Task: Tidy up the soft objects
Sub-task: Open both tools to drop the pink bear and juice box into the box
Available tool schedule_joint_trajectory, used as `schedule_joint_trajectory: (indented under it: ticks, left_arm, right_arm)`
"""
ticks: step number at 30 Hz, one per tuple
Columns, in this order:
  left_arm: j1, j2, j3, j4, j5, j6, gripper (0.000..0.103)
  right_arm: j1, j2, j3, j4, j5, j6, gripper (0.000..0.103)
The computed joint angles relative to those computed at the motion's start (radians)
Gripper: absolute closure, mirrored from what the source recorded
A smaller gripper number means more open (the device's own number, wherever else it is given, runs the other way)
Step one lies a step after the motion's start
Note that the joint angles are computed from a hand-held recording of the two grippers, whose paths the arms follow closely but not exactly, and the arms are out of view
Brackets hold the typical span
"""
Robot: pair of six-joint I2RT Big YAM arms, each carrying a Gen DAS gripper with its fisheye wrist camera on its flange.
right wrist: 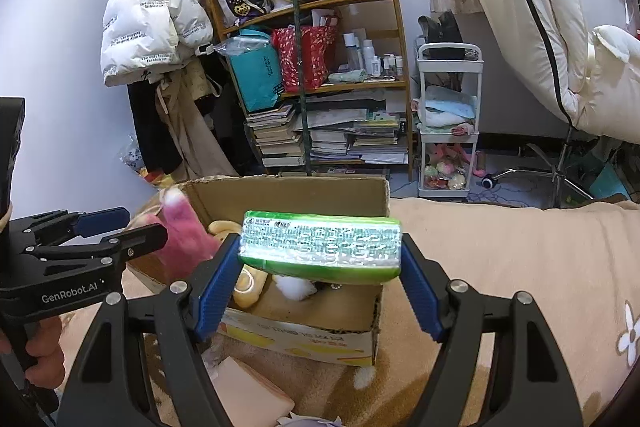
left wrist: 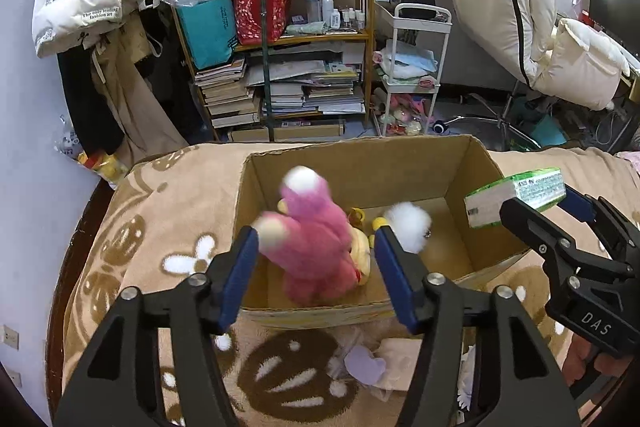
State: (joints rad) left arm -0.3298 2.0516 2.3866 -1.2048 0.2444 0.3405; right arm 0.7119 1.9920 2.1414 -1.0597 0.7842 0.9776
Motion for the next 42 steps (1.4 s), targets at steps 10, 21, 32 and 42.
schedule_joint_trajectory:
  ticks: [10,21,32,42]
  left_arm:
    - [0.018,-0.047,-0.061,0.043,-0.017,0.039,0.023]
    - [0.054,-0.07,-0.074,0.028,-0.003,0.027,0.015]
    - [0.074,-0.115,-0.133,0.005,-0.033,-0.008,0.004]
    - [0.11,-0.164,-0.215,-0.075,-0.01,0.01,0.003]
  right_arm:
    - [-0.004,-0.01,-0.008,0.001,-0.032,-0.007,0.022]
    - [0.015,-0.01,0.012,-0.013,-0.029,-0.022,0.008]
    - [0.067,0.046,0.173,-0.33,0.023,0.144,0.001]
    - [0.118,0.057,0.181,-0.436,-0.041,0.255,0.001]
